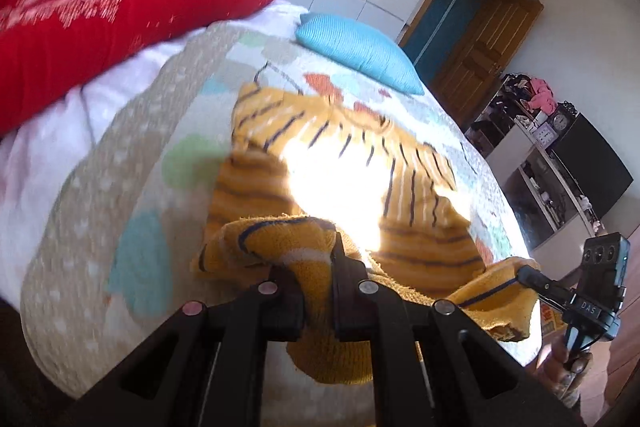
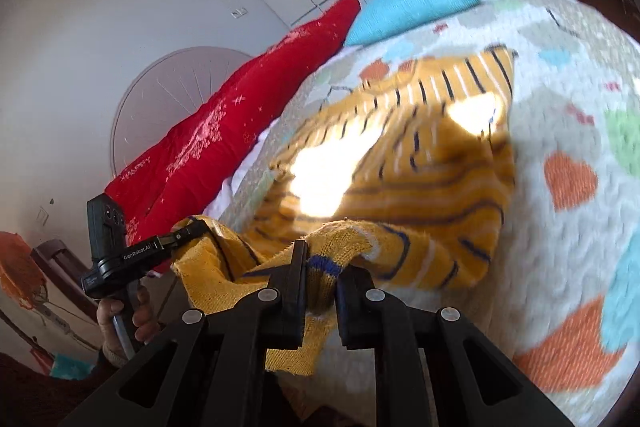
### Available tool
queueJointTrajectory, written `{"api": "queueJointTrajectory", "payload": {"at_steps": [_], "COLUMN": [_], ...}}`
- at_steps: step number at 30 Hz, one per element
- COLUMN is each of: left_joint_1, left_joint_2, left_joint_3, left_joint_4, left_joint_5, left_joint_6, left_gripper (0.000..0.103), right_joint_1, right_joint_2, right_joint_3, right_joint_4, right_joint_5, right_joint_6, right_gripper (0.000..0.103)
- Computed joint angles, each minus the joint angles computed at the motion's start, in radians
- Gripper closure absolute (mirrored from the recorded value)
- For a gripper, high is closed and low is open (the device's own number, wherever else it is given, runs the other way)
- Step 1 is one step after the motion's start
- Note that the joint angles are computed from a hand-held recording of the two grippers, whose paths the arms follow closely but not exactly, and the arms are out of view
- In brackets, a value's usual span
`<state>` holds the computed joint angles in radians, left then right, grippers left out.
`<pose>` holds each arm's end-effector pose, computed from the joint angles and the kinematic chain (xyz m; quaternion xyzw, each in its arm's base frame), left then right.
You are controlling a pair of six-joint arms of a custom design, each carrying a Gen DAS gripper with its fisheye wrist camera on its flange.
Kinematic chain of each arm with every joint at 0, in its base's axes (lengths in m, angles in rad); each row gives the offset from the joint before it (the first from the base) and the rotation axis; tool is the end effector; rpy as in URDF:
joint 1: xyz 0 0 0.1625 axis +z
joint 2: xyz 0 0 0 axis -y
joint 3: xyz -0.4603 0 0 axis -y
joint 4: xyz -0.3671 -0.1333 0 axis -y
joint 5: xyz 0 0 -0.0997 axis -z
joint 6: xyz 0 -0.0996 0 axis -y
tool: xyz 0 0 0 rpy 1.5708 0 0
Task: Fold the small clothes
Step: 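Lift the hem with both grippers and fold it up toward the collar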
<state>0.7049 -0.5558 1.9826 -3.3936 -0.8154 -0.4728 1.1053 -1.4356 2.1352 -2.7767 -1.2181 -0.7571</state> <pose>-0.2987 -0.5188 0.0136 0.1068 0.9080 -0.3677 0.1701 -0.0635 -0.5001 0.3488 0.1819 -0.9366 0.2994 0.0024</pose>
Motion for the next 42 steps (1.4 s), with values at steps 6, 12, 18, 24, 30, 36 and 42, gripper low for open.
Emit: {"api": "queueJointTrajectory", "payload": {"at_steps": [6, 12, 18, 24, 30, 36, 42], "left_joint_1": [0.152, 0.29, 0.264, 0.208, 0.217, 0.303, 0.352], "left_joint_2": [0.137, 0.204, 0.144, 0.12, 0.212, 0.335, 0.291], "left_joint_3": [-0.483, -0.709, -0.573, -0.456, -0.586, -0.889, -0.865], "left_joint_4": [0.258, 0.515, 0.262, 0.11, 0.306, 0.622, 0.522], "left_joint_5": [0.025, -0.145, -0.172, -0.098, -0.059, 0.021, -0.12], "left_joint_6": [0.162, -0.059, 0.056, 0.205, 0.266, 0.187, 0.117], "left_gripper": [0.091, 0.085, 0.031, 0.026, 0.025, 0.025, 0.025], "right_joint_1": [0.164, 0.205, 0.187, 0.178, 0.219, 0.275, 0.233], "right_joint_2": [0.262, 0.484, 0.392, 0.317, 0.447, 0.697, 0.739], "right_joint_3": [-0.329, -0.621, -0.476, -0.296, -0.406, -0.819, -0.957], "right_joint_4": [-0.114, -0.042, -0.206, -0.26, -0.206, -0.049, -0.02], "right_joint_5": [-0.17, -0.435, -0.314, -0.289, -0.41, -0.638, -0.598], "right_joint_6": [0.157, 0.249, 0.146, 0.002, -0.048, 0.038, 0.247], "right_gripper": [0.089, 0.079, 0.041, 0.046, 0.052, 0.052, 0.049]}}
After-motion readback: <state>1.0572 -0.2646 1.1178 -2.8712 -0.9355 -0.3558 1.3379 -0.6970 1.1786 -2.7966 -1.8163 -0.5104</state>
